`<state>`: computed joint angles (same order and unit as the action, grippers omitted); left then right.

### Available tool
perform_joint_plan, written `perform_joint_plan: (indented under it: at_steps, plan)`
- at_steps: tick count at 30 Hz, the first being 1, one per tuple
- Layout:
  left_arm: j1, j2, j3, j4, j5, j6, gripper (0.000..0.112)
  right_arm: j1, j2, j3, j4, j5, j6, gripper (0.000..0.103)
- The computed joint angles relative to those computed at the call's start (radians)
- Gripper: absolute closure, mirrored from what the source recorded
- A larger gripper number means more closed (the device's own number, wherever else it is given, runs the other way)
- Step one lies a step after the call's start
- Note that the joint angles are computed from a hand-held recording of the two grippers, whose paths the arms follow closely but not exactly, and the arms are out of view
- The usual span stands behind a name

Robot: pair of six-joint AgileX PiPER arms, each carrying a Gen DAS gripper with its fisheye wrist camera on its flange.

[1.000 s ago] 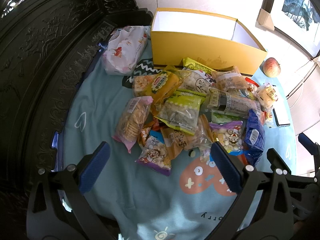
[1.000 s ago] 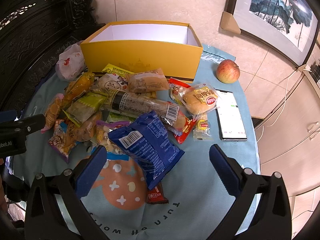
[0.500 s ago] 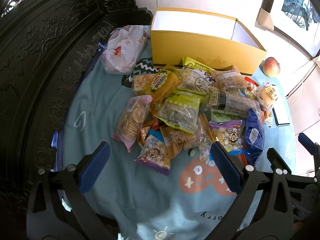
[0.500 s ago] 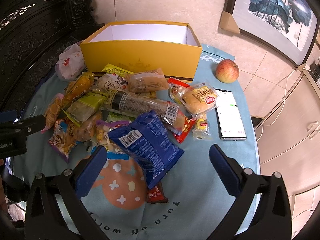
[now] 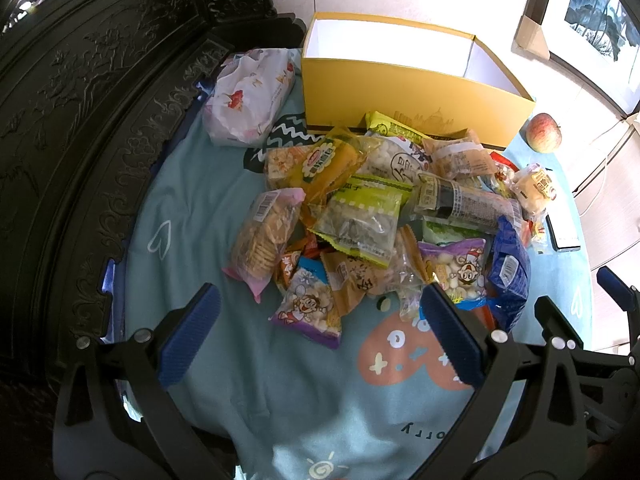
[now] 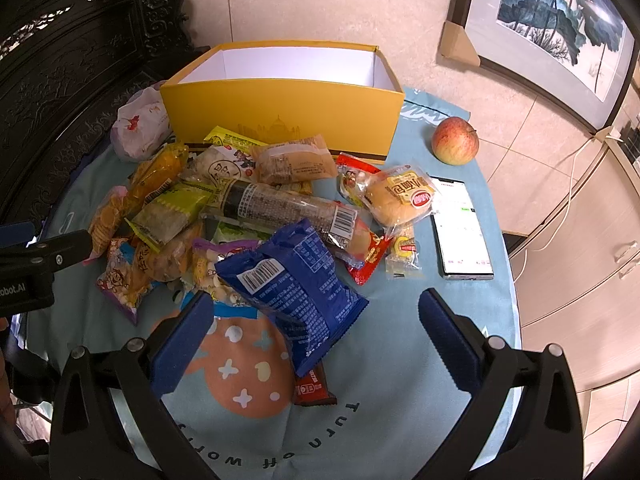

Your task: Organize snacks

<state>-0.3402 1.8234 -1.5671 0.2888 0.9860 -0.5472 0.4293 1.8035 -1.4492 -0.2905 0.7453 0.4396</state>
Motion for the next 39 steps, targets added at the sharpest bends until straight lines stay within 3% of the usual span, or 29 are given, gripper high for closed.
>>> perform_joint_plan:
  at_steps: [9,16,20,23,34,36,37,39]
  plan:
    - [0.005,0.006,-0.001,-0.012,-0.004,0.012,0.012,-0.008,0.002,0.009,0.016,-0.008,-0.016,0.002]
    - [0.027,0.024,0.031,-0.050,-0.053,0.064,0.012,-0.058,0.003,0.054,0.066,-0.037,-0.066,0.002]
    - [0.036,0.056,0.021,-0.066,-0.058,0.095,0.012,-0.090,0.032,0.034,0.108,0.001,-0.104,0.002]
    - [0.045,0.083,0.006,-0.083,-0.064,0.119,0.012,-0.127,0.050,0.035,0.238,-0.011,-0.233,0.002]
    - [0.081,0.155,-0.065,-0.108,-0.028,0.165,0.012,-0.102,0.215,-0.097,0.288,-0.038,-0.581,0.002]
    - [0.090,0.148,-0.061,-0.098,-0.034,0.162,0.012,-0.110,0.263,-0.161,0.305,-0.007,-0.632,0.011]
    - [0.096,0.143,-0.058,-0.100,-0.040,0.168,0.012,-0.119,0.293,-0.205,0.350,0.030,-0.693,0.030]
    - [0.108,0.135,-0.048,-0.092,-0.051,0.168,0.012,-0.126,0.331,-0.263,0.375,0.088,-0.744,0.041]
